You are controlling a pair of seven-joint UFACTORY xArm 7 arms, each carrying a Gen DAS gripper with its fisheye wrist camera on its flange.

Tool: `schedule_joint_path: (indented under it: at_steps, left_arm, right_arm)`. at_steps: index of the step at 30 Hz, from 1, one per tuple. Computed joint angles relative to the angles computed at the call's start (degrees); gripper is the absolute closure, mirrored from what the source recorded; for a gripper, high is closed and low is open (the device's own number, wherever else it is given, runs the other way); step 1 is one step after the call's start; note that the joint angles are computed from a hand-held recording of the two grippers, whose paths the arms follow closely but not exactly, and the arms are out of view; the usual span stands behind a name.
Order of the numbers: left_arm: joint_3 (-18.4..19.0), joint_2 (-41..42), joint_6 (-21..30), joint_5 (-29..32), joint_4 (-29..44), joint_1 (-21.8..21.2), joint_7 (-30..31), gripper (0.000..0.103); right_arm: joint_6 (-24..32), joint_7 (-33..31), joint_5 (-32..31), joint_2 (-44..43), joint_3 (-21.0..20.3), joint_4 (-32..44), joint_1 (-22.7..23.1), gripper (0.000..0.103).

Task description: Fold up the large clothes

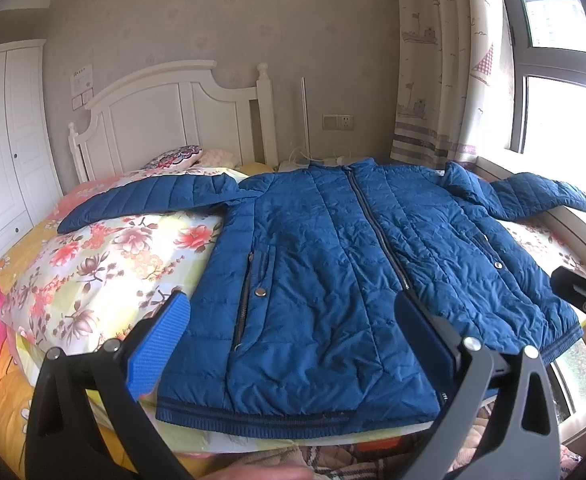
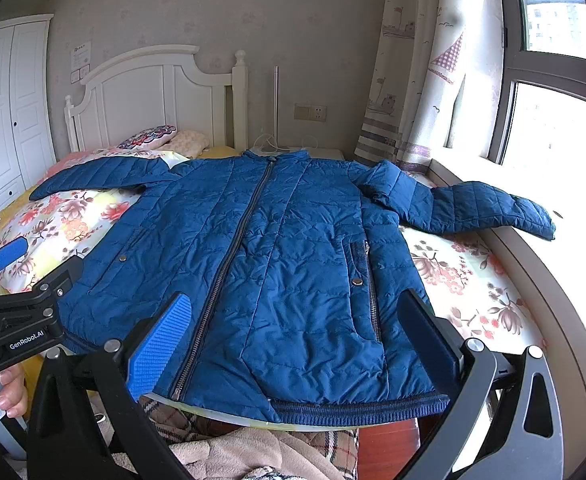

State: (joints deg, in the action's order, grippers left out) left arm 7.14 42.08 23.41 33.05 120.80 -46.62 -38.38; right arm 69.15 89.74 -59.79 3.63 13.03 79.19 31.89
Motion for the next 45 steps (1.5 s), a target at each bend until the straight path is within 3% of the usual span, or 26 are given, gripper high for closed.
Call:
schedule_joint_path:
  at_steps: [21,28,31,36,45]
  left_arm:
    - [-0.49,-0.39,-0.48,-0.06,-1.6,0.55,-0.15,0.002]
    - [0.28,-2.32,-1.75,0.92,-5.08,-0.05,-1.63,0.002]
    - [-0.62,-0.47,-0.47,0.0,-1.78,0.64,-0.16,0.002]
    - [0.14,-1.84,-1.69,0.64,-4.41,0.13,-1.16,0.002]
    - [-0.31,-0.97,-0.78,-0.1,-2.75,0.44,-0.37,0.002]
  right_arm:
    - [0.01,-0.09,0.21,0.18,-0.02,0.26,0.05,0.004]
    - [-0.06,-0.04,0.34,-0.09,0.01,-0.1,-0.01,0.004]
    - [-0.11,-0.05,0.29,0.07,-0.05,0.09,-0.03,0.004]
    - [-0.04,-0.04,0.28,-0.17,-0.01,-0.16,-0.02,0.004]
    - [0.0,-0.04,0.32,0.04,-0.05,0.03,0.07,0.004]
